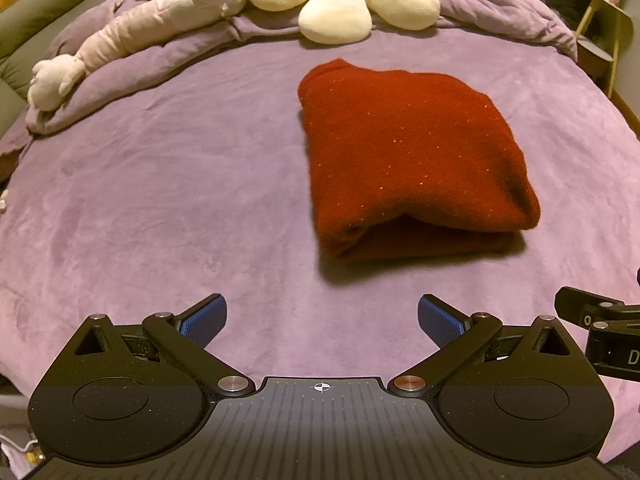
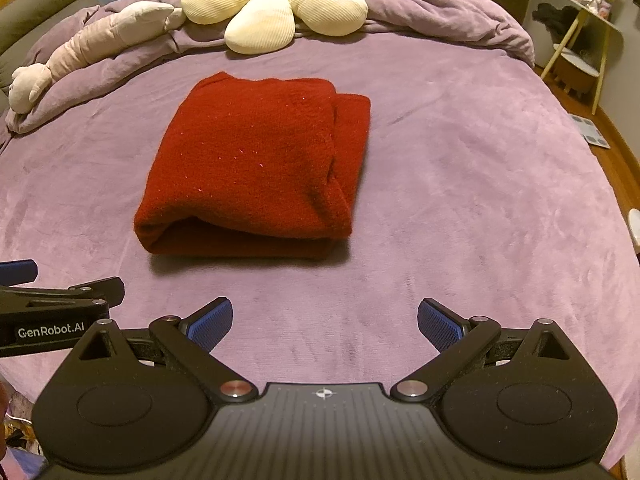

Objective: Fold small clothes

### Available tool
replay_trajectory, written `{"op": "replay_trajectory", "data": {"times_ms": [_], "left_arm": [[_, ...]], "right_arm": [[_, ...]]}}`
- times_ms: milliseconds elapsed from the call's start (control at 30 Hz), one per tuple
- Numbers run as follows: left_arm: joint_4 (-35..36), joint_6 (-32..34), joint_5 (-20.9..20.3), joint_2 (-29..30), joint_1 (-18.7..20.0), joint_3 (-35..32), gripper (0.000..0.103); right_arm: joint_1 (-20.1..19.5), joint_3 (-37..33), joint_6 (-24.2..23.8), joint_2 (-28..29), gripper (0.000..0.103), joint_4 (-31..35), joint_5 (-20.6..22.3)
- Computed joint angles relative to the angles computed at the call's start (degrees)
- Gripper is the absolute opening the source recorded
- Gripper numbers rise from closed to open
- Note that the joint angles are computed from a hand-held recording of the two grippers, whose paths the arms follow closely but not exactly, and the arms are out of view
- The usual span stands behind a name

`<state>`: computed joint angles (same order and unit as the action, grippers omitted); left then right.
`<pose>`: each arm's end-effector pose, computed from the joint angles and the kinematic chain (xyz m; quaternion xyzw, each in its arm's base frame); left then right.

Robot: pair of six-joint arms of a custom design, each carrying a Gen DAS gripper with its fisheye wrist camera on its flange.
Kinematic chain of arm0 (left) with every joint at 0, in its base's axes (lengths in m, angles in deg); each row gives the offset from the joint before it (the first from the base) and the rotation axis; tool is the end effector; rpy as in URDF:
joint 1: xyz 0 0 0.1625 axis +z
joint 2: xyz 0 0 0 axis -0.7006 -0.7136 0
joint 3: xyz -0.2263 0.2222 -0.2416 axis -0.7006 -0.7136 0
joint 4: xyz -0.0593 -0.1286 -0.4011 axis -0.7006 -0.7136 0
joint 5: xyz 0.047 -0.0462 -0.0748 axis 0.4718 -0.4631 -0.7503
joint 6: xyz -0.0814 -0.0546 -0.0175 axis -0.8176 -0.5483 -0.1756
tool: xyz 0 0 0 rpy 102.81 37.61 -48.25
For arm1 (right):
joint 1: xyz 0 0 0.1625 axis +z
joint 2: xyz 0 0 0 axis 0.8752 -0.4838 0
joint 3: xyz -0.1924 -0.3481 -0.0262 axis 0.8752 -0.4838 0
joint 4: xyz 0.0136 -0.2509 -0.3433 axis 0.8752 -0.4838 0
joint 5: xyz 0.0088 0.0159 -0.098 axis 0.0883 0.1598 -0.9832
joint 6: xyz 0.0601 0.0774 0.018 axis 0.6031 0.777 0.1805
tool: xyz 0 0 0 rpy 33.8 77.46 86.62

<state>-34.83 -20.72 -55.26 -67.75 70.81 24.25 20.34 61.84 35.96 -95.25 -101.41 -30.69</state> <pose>-0.4394 -0.4516 -0.0773 -0.0683 0.8294 -0.3153 0.4560 0.0217 -0.4998 0.3715 0.2682 -0.9007 0.1671 0.2983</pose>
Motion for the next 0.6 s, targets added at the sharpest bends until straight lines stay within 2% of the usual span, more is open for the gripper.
{"op": "replay_trajectory", "data": {"times_ms": [600], "left_arm": [[0.2,0.4,0.3,0.3,-0.4,0.1,0.103]], "right_arm": [[0.1,0.5,0.1,-0.3,0.099,-0.5,-0.3]]}}
